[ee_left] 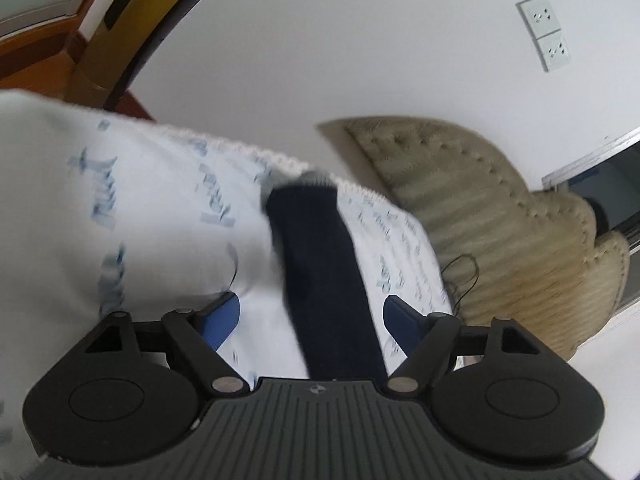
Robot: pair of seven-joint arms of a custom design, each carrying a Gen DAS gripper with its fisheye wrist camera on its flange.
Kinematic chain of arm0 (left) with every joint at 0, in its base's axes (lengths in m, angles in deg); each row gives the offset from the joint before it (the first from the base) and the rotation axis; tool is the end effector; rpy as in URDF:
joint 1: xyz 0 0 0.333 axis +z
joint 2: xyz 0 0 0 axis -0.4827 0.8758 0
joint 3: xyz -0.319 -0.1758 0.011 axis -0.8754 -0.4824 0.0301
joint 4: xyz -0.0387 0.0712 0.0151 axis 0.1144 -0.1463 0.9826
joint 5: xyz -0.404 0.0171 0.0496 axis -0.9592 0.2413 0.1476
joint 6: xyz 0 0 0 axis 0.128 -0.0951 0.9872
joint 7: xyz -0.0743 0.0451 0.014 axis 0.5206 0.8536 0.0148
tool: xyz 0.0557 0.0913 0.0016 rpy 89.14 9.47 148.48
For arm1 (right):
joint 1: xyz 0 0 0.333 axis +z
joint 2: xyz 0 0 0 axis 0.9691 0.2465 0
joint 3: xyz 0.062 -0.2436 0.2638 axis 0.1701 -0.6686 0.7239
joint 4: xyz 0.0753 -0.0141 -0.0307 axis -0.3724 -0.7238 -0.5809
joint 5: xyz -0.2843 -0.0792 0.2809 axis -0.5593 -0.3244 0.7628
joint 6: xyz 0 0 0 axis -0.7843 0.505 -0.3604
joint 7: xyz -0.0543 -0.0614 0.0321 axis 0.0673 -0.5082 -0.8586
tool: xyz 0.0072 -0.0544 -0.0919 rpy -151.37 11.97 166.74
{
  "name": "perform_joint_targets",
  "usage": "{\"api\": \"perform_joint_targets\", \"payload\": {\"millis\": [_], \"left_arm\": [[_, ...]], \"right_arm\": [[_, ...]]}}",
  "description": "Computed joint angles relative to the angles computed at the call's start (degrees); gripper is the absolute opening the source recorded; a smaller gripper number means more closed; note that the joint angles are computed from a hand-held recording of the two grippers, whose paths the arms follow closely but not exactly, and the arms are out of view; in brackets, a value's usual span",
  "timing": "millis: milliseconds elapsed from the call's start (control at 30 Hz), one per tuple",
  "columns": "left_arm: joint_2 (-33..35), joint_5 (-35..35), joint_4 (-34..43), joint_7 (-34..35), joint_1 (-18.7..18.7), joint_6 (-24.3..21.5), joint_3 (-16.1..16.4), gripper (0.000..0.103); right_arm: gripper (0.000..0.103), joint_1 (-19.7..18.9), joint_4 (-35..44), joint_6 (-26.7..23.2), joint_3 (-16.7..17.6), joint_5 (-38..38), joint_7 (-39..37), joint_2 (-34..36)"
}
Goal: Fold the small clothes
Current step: 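Lift and carry the second navy sleeve across the body with the left gripper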
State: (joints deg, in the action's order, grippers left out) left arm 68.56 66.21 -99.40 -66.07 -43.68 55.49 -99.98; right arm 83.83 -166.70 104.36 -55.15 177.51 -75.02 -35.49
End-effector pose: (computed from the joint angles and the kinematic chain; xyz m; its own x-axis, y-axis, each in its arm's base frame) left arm 0.3742 -0.2413 0.4667 0.6084 -0.1624 0.7768 0.2733 -0.8761 -0.3973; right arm 0.6000 0.0560 0.4247 0.4124 -0.8939 -0.1756 -0.5709 -0.1033 -0.8145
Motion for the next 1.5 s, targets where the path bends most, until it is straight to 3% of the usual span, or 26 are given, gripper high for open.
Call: {"api": "perform_joint_targets", "payload": {"millis": [133, 167, 200, 233, 267, 367, 500, 633, 733, 833, 933, 967, 1067, 1133, 1167, 1200, 1267, 1367, 1433, 1500], "left_arm": [[1.1, 0.1, 1.2, 7.7, 1.0, 0.7, 1.9, 0.079], [2.6, -0.9, 2.7, 10.6, 1.2, -0.4, 1.8, 0.068], [3.6, -2.1, 3.9, 13.8, 1.1, -1.3, 1.9, 0.047], [4.6, -3.1, 4.7, 17.5, 1.2, -1.2, 2.5, 0.033], [5.0, -5.0, 5.0, 20.6, 1.0, -0.7, 3.1, 0.009], [6.6, -6.7, 6.1, 23.4, 0.8, -3.3, 2.4, 0.002], [8.1, -7.4, 8.6, 26.5, -0.4, -9.1, 1.2, 0.001], [12.0, -5.4, 15.9, 35.3, -3.0, -17.1, -0.4, 0.001], [18.8, 0.9, 25.5, 45.0, -6.9, -26.2, -2.5, 0.001], [30.4, 11.3, 38.4, 61.8, -13.6, -34.5, -4.2, 0.001], [41.9, 18.6, 49.5, 81.9, -19.8, -31.8, -4.2, 0.001], [44.8, 18.3, 52.2, 86.5, -20.6, -28.2, -4.4, 0.002], [52.5, 12.8, 59.3, 99.6, -21.8, -18.6, -5.9, 0.019], [55.5, 13.6, 61.9, 107.2, -24.9, -18.3, -4.9, 0.017], [55.8, 16.0, 61.8, 108.4, -27.0, -19.4, -3.3, 0.031], [54.9, 17.3, 60.5, 108.0, -27.8, -18.6, -2.4, 0.062], [51.0, 19.2, 55.6, 102.0, -27.8, -14.1, -1.2, 0.096], [44.4, 22.8, 48.4, 83.9, -28.3, -9.4, 1.1, 0.098], [40.9, 24.8, 44.4, 68.4, -27.9, -6.6, 3.1, 0.098], [38.7, 25.3, 41.0, 50.5, -28.3, -7.2, 4.7, 0.103]], "right_arm": [[0.087, 0.1, 0.2, 0.3, 0.0, 0.1, 0.2, 0.1], [0.087, 0.1, 0.2, 0.3, 0.0, 0.2, 0.2, 0.1], [0.087, 0.1, 0.2, 0.2, 0.0, 0.2, 0.3, 0.2], [0.087, 0.0, 0.3, 0.2, 0.0, 0.2, 0.4, 0.3], [0.087, 0.0, 0.3, 0.2, 0.0, 0.2, 0.5, 0.3], [0.087, -0.1, 0.3, -0.1, 0.0, 0.5, 0.5, 0.3], [0.087, -0.3, 0.4, -0.8, -0.1, 0.7, 0.8, 0.3], [0.087, -0.3, 0.4, -0.9, -0.1, 0.8, 0.9, 0.3], [0.087, -0.4, 0.3, -1.5, -0.2, 1.0, 1.2, 0.2], [0.087, -0.5, 0.4, -1.7, -0.2, 1.1, 1.4, 0.2], [0.087, -0.7, 0.3, -2.1, -0.3, 1.2, 1.5, 0.2], [0.087, -0.7, 0.2, -2.3, -0.3, 1.2, 1.6, 0.1], [0.087, -1.0, 0.2, -3.1, -0.4, 1.3, 2.0, 0.1], [0.087, -1.1, 0.2, -3.5, -0.5, 1.3, 2.3, 0.1], [0.087, -1.1, 0.2, -3.4, -0.5, 1.3, 2.2, 0.1], [0.087, -1.0, 0.2, -3.2, -0.4, 1.4, 2.1, 0.1], [0.087, -1.0, 0.2, -3.1, -0.4, 1.4, 2.1, 0.1], [0.087, -1.1, 0.2, -3.4, -0.5, 1.4, 2.3, 0.2], [0.087, -1.0, 0.3, -3.2, -0.5, 1.4, 2.2, 0.2], [0.087, -0.9, 0.4, -2.8, -0.4, 1.1, 2.2, 0.3]]}}
